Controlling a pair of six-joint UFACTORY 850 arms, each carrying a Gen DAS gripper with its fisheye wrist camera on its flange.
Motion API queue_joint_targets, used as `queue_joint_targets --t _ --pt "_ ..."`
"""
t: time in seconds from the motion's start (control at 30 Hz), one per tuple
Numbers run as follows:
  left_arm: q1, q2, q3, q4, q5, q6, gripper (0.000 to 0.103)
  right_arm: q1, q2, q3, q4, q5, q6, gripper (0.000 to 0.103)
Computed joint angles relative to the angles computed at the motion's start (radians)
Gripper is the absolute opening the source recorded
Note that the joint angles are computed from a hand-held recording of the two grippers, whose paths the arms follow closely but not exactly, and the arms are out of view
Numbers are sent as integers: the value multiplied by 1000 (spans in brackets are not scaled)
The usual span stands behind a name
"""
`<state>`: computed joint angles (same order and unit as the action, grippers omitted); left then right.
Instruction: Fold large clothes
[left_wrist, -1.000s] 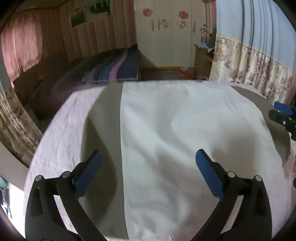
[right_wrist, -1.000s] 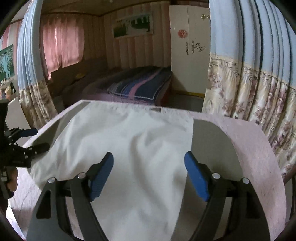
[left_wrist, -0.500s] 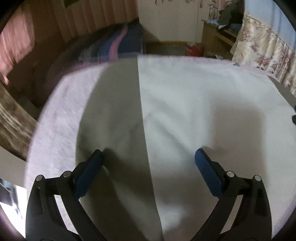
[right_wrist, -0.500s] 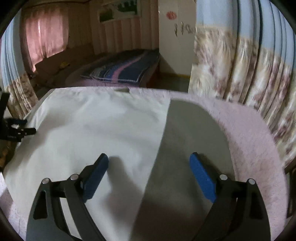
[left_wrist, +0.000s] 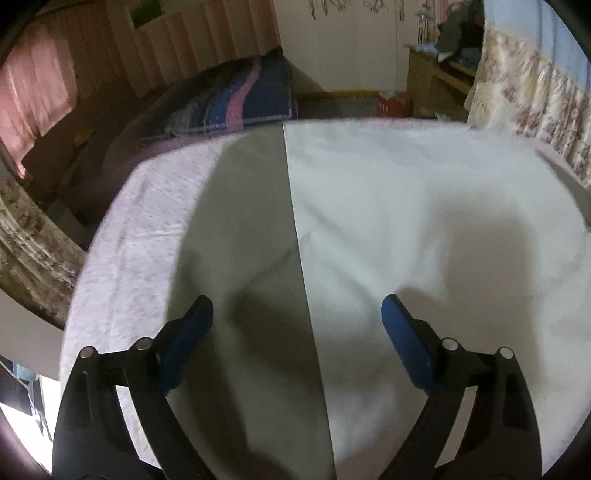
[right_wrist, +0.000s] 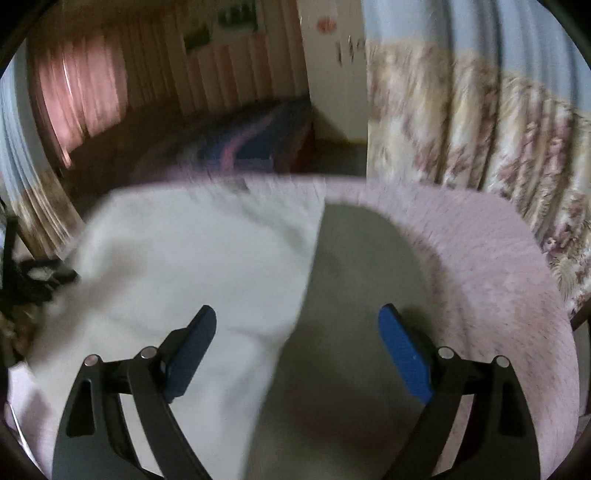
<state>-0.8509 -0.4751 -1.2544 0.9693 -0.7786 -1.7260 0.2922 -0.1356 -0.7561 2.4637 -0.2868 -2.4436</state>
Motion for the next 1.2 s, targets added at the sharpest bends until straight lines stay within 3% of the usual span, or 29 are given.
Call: queue_joint_targets --t 0.13,0.23,0.47,0.57,0.63,0.73,0.83,1.1,1.2 --pt "-97 62 27 37 -108 -94 100 -15 208 174 114 -53 -53 101" --pt "-176 77 41 85 -141 -216 100 -33 282 276 163 -70 -43 101" --pt "-255 -39 -50 96 -181 -299 100 -56 241 362 252 -87 -50 101" --pt "-250 -53 -62 80 -59 -326 100 -61 221 366 236 -88 -26 101" --pt "-247 -75 -83 58 -33 -303 100 -66 205 367 178 -101 35 101" --pt "-251 -129 -145 17 -94 -221 100 -76 188 368 106 -113 102 101" --pt "-239 -136 -154 -1 -88 -221 100 -95 160 369 11 -164 215 101" --pt "-246 -171 -192 -20 -157 -147 100 -100 170 397 22 -189 243 99" --pt "-253 -175 -205 -24 -183 -129 100 -80 161 396 73 -208 209 94"
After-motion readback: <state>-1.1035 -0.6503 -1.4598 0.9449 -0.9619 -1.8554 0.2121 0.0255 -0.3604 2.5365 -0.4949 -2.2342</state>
